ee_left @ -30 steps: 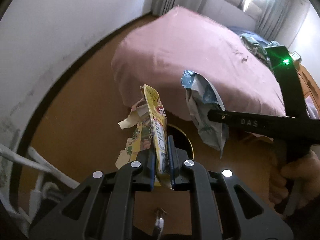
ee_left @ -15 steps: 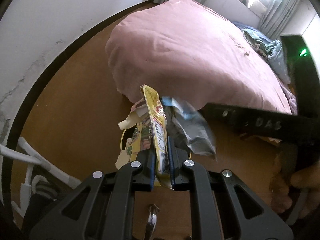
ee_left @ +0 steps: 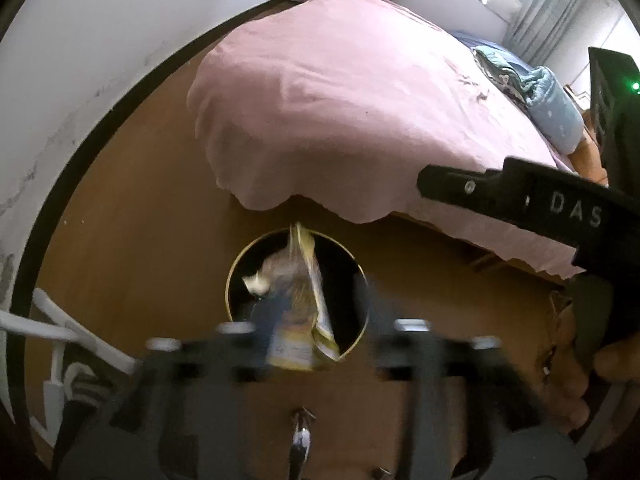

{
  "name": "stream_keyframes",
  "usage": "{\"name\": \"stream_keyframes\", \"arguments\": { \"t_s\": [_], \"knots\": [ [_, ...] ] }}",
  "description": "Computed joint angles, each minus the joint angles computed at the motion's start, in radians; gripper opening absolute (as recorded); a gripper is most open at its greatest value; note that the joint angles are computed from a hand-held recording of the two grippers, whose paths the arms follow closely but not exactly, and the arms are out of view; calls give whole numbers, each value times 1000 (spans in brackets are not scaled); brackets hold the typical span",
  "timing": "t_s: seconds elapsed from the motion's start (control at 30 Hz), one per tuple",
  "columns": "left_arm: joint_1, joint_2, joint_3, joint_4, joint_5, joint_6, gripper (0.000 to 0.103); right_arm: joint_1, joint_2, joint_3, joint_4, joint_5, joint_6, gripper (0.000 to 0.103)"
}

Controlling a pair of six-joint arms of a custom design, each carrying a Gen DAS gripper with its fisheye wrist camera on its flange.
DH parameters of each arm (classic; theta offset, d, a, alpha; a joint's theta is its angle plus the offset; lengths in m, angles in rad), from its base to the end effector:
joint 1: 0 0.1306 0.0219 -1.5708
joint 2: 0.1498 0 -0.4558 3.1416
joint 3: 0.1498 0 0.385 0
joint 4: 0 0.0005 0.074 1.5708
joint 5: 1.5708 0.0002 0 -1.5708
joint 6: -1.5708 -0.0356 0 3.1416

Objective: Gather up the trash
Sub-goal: 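Carry packet and wrapper over the black bin and open both tools, then grasp the tape roll with the right tool while the left grasps crumpled paper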

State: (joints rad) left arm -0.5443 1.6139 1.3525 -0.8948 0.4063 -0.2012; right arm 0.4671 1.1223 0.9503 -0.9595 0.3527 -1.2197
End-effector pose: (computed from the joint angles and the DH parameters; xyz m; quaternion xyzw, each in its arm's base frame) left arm 0.4407 -0.2838 0.3807 0.3877 0.8775 -0.2290 0.1649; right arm 0.2849 0.1293 0.4030 0.3886 0.8796 0.0464 0.2705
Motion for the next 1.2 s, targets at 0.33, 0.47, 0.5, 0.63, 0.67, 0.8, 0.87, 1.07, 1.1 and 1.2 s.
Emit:
{"name": "stream_keyframes", "arguments": {
  "t_s": [0.33, 0.47, 0.5, 0.63, 0.67, 0.8, 0.87, 1.07, 1.1, 1.2],
  "knots": [
    [48, -108, 5, -9, -47, -23, 83, 41, 12, 39, -22, 86, 31, 76],
    [113, -198, 9, -39, -60, -63, 93, 113, 46, 111, -69, 189, 66, 84],
    [141, -229, 11, -54, -66, -87, 93, 138, 65, 137, -82, 207, 83, 84],
    [317, -330, 28, -120, -41, -186, 96, 251, 161, 280, -110, 260, 201, 85],
    [366, -347, 31, -128, -35, -203, 96, 277, 182, 314, -98, 261, 231, 85],
    [640, -384, 41, -147, -16, -279, 96, 366, 286, 468, 7, 194, 396, 85],
    [771, -373, 52, -156, -13, -312, 96, 402, 363, 572, 33, 136, 483, 85],
    [1123, -313, 84, -132, -42, -308, 96, 491, 692, 1048, -48, -133, 734, 86],
    [1175, -300, 90, -130, -33, -293, 96, 503, 766, 1174, -119, -179, 756, 86],
    [1290, -275, 100, -121, 5, -262, 96, 538, 991, 1551, -269, -274, 842, 86]
  ]
}}
